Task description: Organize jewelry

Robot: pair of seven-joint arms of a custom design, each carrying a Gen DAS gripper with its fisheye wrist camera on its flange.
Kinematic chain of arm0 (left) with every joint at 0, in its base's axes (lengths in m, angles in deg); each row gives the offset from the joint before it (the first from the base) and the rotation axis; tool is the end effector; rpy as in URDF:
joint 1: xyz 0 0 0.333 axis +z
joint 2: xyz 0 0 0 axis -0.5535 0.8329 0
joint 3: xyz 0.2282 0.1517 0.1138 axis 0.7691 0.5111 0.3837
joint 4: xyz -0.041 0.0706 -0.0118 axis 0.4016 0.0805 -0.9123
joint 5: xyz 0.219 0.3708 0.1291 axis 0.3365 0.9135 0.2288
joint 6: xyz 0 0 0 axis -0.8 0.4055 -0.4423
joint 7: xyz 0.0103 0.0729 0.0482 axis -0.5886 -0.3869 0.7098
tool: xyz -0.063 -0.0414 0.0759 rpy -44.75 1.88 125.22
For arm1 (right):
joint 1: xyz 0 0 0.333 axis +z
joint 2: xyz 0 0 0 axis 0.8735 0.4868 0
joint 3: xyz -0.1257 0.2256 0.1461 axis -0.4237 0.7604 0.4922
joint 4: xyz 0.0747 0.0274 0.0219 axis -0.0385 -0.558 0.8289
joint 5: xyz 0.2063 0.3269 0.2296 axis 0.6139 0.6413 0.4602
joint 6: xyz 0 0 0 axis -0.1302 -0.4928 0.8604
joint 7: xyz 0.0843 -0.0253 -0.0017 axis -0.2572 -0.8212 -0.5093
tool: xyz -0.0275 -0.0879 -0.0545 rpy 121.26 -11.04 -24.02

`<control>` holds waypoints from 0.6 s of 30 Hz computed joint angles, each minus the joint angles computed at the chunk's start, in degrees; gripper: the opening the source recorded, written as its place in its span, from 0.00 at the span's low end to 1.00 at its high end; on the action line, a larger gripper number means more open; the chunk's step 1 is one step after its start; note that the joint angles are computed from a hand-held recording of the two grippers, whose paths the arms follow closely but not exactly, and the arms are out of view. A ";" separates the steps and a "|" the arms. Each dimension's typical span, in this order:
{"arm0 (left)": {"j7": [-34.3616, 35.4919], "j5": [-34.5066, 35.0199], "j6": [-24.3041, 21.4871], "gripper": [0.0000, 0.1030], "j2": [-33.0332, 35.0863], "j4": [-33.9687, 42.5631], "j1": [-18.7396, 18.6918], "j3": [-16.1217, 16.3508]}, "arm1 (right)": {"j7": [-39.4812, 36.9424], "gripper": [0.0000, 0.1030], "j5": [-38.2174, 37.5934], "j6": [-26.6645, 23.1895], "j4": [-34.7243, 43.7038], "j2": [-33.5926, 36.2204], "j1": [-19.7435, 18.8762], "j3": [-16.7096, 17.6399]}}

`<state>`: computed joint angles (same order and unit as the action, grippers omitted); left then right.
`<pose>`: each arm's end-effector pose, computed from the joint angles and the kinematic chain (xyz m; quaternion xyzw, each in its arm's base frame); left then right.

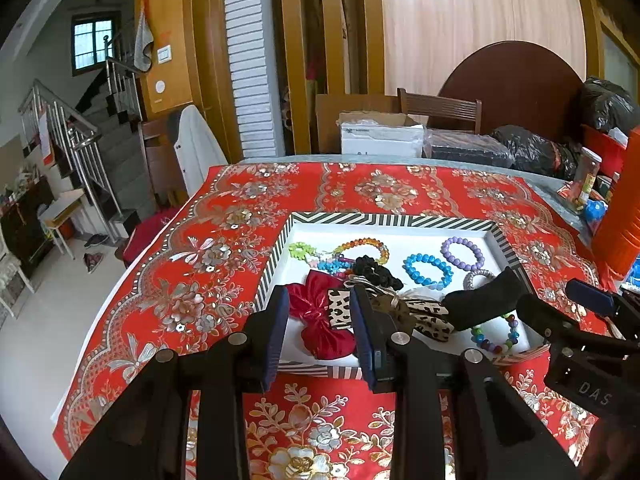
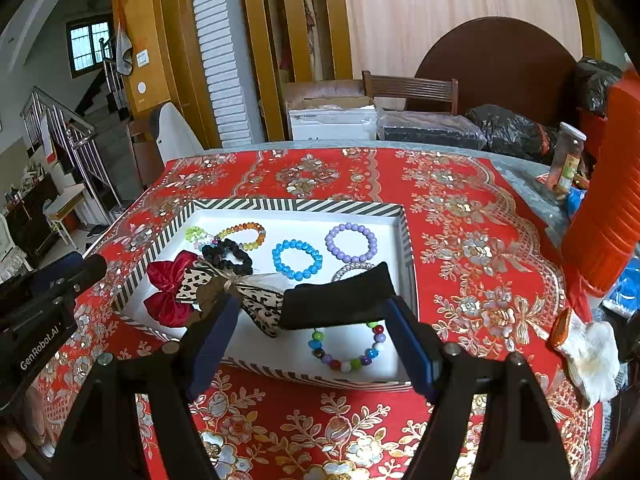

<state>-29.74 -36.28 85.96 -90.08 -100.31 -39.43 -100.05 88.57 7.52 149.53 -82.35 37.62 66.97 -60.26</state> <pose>0.4751 -0.2518 0.4911 -0.6549 0.6099 -0.2841 0.3442 0.4916 0.1618 0.4659 -0.6724 0.6077 -0.2394 0.3483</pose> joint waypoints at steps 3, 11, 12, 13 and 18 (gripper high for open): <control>-0.25 0.27 -0.11 0.23 -0.07 -0.02 0.08 -0.07 | 0.14 0.77 -0.25 -0.34 0.14 0.18 -0.04 0.13; -0.76 0.95 0.06 0.23 -0.05 -0.12 0.17 -0.13 | -0.24 0.77 -0.30 -0.26 -0.05 0.03 0.38 -0.15; -0.78 0.96 0.09 0.23 0.00 -0.09 0.16 -0.12 | -0.37 0.77 -0.20 -0.29 0.00 0.10 0.50 -0.29; -0.71 0.85 0.07 0.23 0.05 -0.08 0.10 -0.07 | -0.38 0.77 -0.18 -0.29 0.00 0.10 0.49 -0.27; -0.35 0.37 0.00 0.23 -0.08 -0.18 -0.15 0.05 | -0.57 0.77 -0.11 -0.65 -0.02 0.02 0.72 -0.37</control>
